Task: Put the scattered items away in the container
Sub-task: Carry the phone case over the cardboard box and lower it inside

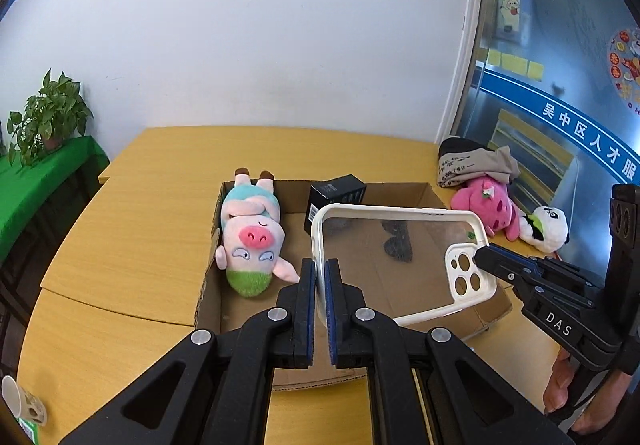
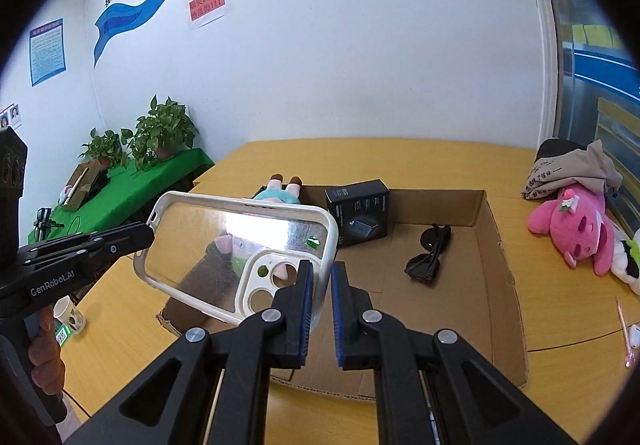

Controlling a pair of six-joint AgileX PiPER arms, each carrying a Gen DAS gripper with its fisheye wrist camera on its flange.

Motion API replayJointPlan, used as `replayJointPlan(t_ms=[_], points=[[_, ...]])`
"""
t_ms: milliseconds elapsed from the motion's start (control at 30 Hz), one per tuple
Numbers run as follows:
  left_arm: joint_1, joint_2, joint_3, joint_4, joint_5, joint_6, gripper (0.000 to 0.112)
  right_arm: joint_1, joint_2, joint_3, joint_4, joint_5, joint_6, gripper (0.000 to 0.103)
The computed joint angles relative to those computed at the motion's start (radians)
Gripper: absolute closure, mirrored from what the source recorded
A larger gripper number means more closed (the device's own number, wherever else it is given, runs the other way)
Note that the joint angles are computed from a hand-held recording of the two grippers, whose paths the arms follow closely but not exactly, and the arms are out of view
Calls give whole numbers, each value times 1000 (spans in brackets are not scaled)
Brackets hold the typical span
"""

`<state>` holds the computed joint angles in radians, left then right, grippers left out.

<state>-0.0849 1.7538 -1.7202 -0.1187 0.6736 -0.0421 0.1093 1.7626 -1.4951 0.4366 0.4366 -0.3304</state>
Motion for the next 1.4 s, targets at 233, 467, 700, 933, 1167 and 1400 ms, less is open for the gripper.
replayJointPlan(t_ms=[233, 467, 700, 933, 1167, 1400], points=[[10, 22, -25, -1, 12, 8, 109, 19, 21, -34, -41, 8, 51, 95], [33, 75, -65, -33, 28, 28, 109, 30, 78, -87, -78, 32, 92, 95], [54, 160, -130, -54, 59, 42, 109, 31, 170, -182, -94, 80, 111, 95], [72, 272, -242, -47, 128, 37, 109, 32, 293, -316, -94, 160, 125, 95], [88, 425, -383, -25, 222, 19, 109, 37, 446, -491, -115, 270, 163, 95], [91, 563, -511, 32, 329, -14, 109, 46, 656, -789, -147, 512, 228, 94]])
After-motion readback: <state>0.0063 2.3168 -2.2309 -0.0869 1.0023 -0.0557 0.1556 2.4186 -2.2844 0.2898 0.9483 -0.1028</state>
